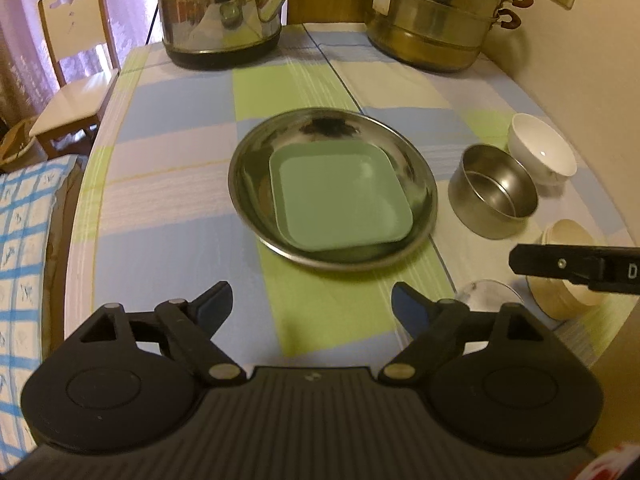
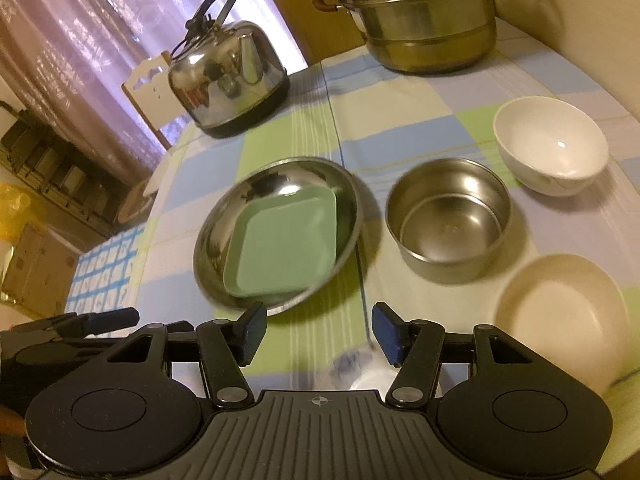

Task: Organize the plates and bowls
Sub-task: 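Open the left tool to release the green plate and withdraw, then move the left tool to the white floral saucer and grasp its rim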

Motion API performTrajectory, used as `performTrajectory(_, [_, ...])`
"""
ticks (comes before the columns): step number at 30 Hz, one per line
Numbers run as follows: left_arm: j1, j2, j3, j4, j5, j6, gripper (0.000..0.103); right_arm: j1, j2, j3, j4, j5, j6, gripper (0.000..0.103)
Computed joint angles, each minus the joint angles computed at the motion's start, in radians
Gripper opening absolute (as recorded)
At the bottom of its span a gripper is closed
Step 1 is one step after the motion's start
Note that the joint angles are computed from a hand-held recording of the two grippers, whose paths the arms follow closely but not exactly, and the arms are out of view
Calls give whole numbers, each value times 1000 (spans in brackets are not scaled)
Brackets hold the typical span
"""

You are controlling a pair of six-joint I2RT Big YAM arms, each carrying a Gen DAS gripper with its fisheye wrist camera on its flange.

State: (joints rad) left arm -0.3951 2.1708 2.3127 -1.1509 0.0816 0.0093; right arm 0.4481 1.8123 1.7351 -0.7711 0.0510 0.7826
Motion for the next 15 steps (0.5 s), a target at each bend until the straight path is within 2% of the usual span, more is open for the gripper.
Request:
performTrajectory(10, [-18,-88,-135,37,-6,-96,89,9,-83,-106,-33,-16,-5,58])
performTrajectory(13, [-31,-108,-167,47,-36,-95,89,10,-102,-132,-44,-17,-14,58])
performTrajectory(15, [-37,-123,-191,52,-28,-85,88,9,-110,-144,-50,-28,-13,58])
